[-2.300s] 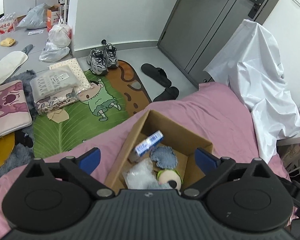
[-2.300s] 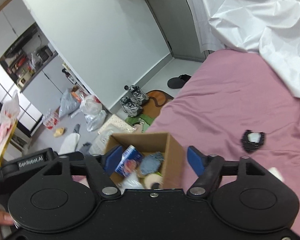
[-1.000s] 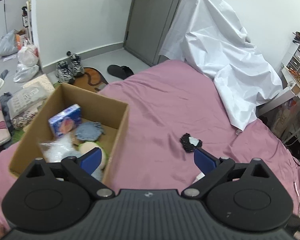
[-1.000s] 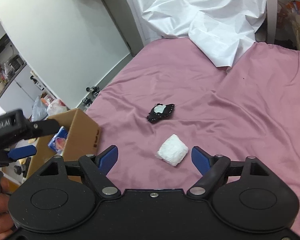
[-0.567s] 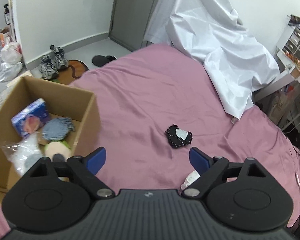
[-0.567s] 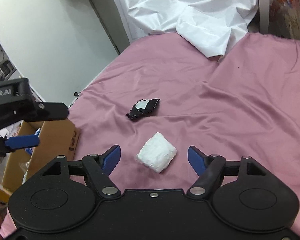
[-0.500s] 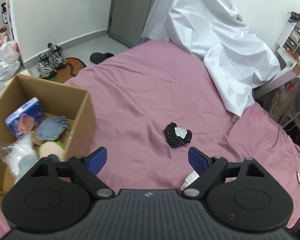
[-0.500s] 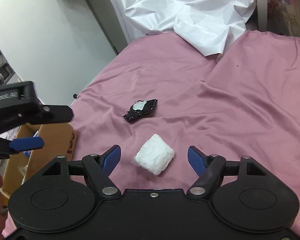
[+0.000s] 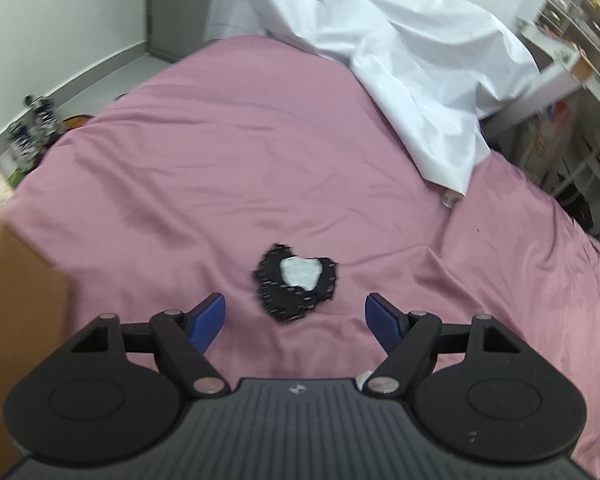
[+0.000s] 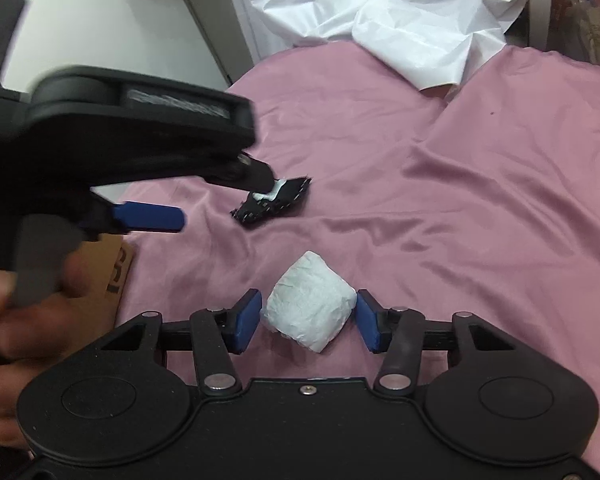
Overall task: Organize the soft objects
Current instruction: 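Grasp the white paper ball with the right tool while the left grasps the black plush, then carry the white paper ball and black plush over the cardboard box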
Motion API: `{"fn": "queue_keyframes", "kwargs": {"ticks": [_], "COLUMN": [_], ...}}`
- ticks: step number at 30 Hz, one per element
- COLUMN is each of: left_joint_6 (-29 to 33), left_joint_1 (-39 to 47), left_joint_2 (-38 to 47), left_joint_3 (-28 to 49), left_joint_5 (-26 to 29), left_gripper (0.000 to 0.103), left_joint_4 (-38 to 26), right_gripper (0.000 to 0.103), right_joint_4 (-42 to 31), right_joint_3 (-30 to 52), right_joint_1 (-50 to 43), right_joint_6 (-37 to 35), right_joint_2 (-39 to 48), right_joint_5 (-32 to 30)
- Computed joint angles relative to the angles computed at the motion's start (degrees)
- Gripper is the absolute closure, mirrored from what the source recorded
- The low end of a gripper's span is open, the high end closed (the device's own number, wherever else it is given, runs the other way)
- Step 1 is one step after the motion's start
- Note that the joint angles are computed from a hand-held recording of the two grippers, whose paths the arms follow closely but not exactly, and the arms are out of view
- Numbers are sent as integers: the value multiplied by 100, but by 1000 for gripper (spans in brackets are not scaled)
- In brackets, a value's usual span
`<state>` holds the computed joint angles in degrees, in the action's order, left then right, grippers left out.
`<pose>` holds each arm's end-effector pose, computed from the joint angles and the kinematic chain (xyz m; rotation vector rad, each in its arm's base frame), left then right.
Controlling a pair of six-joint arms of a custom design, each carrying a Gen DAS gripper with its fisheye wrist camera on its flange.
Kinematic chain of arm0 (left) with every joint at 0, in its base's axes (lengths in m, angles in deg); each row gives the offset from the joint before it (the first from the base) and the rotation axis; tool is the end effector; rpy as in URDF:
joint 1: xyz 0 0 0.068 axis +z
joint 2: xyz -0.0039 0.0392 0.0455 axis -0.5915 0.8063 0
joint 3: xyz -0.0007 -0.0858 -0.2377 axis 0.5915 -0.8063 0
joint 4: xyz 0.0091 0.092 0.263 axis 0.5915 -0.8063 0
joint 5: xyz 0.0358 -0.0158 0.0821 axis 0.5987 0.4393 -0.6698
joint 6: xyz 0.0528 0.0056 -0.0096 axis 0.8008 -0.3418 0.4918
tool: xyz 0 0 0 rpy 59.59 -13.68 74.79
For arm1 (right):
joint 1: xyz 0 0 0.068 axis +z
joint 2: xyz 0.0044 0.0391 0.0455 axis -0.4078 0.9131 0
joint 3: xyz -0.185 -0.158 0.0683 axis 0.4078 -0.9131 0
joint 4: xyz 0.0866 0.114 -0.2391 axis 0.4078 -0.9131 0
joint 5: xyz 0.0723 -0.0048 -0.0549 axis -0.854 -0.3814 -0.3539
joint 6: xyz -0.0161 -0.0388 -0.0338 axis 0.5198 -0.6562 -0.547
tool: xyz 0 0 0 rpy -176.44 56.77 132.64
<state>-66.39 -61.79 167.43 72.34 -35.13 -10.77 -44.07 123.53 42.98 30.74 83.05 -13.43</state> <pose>0.2966 -0.1508 0.1797 0.6547 2.5269 -0.4666 0.1540 0.3040 0.1566 0.6739 2.2924 0.2037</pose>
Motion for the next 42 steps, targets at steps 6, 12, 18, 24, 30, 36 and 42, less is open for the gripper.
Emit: {"fn": "queue_keyframes", "kwargs": {"ticks": [6,12,18,24,30,36,42], "left_joint_6": [69,64,-79,35,105,218,433], "left_joint_1": [-276,-427,-456,-208,50,428,934], "left_joint_2": [547,921,886,440,-285,-973,-1564], "left_joint_3": [233,318,279,112,-183,-357,-472], "left_joint_5": [-106,-336,-807,-578,-272,72,400], "left_gripper": [27,29,84,88,88,88,88], "left_joint_4": [155,251,254,110,-120,-484,-994], "right_gripper": [53,53,53,53,53,53,53], "right_joint_4": [-841,-1366,-1441,-1570,-1869,-2092,-2347], "right_joint_3": [38,135,151,268,476,680,965], "right_joint_1": [-22,24,20,50,187,381,509], "right_joint_6": [884,1374,1446,1404,1485,1552,1604], "right_joint_2": [-65,-26,-4,74,127,99,69], "right_joint_5": [136,192,176,187,291,430,616]}}
